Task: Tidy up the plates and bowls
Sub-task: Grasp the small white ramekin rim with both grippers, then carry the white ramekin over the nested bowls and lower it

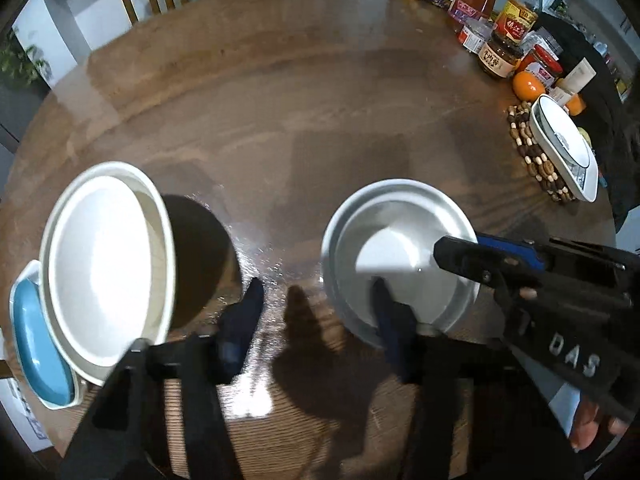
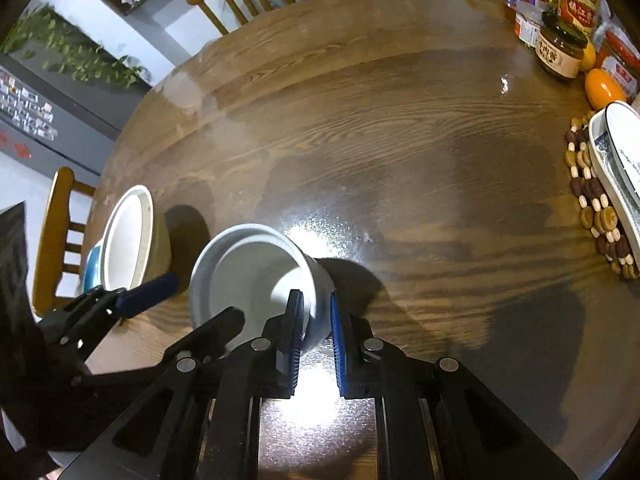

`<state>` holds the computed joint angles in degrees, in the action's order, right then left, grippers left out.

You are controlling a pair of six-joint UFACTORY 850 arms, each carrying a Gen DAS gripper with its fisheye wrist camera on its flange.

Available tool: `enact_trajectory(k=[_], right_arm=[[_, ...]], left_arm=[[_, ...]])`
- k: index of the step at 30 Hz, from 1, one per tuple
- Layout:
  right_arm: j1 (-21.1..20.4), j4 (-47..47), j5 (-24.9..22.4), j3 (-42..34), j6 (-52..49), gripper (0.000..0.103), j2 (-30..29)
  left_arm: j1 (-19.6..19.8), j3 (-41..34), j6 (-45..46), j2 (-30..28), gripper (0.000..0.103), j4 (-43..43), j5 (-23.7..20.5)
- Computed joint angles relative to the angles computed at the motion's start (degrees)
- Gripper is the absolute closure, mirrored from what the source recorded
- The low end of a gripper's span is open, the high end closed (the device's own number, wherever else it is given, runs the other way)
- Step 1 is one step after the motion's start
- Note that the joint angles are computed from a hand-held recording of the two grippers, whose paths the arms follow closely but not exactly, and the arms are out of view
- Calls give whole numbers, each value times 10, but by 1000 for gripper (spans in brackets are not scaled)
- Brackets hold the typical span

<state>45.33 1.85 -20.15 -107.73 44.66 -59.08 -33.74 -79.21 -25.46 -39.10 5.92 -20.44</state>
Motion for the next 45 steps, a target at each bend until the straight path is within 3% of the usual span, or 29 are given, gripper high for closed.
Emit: enact_trajectory(k=[12, 21, 29, 45], right_arm=[[8, -51, 4, 1, 39, 90, 0], [14, -102, 23, 11, 104, 90, 3], [17, -74, 39, 22, 92, 90, 9], [34, -157, 47, 18, 158, 90, 20]], left_arm=[[-4, -12, 7, -10, 86, -20, 6], [-7, -7, -26, -9, 88, 12, 14], [-12, 10, -110, 6, 89, 104, 22], [-15, 61, -278, 52, 88, 269, 44]])
